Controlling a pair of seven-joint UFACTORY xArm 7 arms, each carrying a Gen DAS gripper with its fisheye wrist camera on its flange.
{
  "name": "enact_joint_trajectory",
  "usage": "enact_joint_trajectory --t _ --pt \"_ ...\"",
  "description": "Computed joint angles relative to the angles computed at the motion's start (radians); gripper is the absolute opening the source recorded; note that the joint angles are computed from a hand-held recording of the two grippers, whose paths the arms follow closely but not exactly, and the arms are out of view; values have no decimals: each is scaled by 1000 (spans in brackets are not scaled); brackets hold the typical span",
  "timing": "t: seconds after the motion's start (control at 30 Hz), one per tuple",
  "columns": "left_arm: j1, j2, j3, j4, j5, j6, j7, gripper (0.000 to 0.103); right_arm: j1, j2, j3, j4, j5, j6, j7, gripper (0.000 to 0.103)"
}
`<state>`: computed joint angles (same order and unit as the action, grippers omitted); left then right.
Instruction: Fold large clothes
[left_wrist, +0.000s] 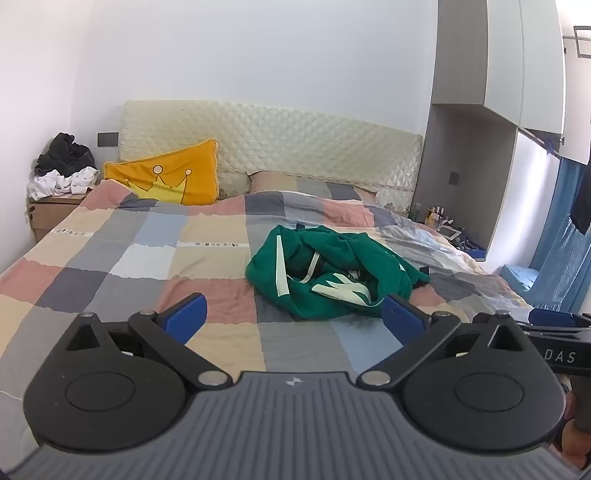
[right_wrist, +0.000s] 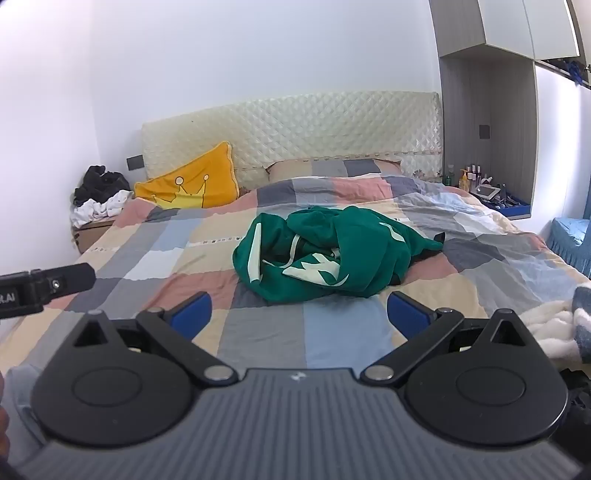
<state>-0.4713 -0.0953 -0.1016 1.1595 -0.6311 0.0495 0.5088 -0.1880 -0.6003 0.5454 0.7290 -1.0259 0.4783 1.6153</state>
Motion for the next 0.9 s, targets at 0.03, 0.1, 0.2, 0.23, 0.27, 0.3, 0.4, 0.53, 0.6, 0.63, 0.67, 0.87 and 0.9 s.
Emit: enact_joint_trajectory --t 0.03,0.1,0.2,0.23,0.27,0.3,0.4,0.53,0.6,0.63,0.67,0.87,0.9 --pt "2 0 -1 0 5 3 -5 102 -14 -10 8 -6 -32 -14 37 103" --pt "3 -1 -2 -1 6 1 -7 103 9 -3 -9 -7 -19 -5 25 103" --pt "-1 0 2 2 -6 5 4 103 27 -4 -19 -10 -21 5 22 103" --pt "0 1 1 1 -6 4 3 103 32 -5 -23 -12 -21 7 22 103" --pt "-2 1 1 2 -11 3 9 103 38 -6 -27 -13 -19 10 20 103" --pt "-5 2 4 4 -21 3 22 103 27 11 -22 -1 -32 6 33 103" --pt "17 11 -30 6 28 -5 -31 103 42 20 -30 9 -39 23 29 103" --pt "19 32 -35 17 79 -11 -82 103 65 16 -49 -6 -43 28 35 103" --pt "13 34 -29 24 47 -5 -47 103 72 20 -54 -3 -43 34 37 103" --pt "16 39 -33 28 53 -7 -52 103 68 22 -51 -7 -55 31 52 103" --pt "19 46 -37 34 60 -8 -58 103 69 20 -52 -13 -63 29 63 103" --pt "23 42 -43 30 46 -13 -44 103 91 15 -65 -24 -72 42 73 103" --pt "20 39 -40 28 29 -13 -25 103 91 24 -65 -15 -72 47 72 103"
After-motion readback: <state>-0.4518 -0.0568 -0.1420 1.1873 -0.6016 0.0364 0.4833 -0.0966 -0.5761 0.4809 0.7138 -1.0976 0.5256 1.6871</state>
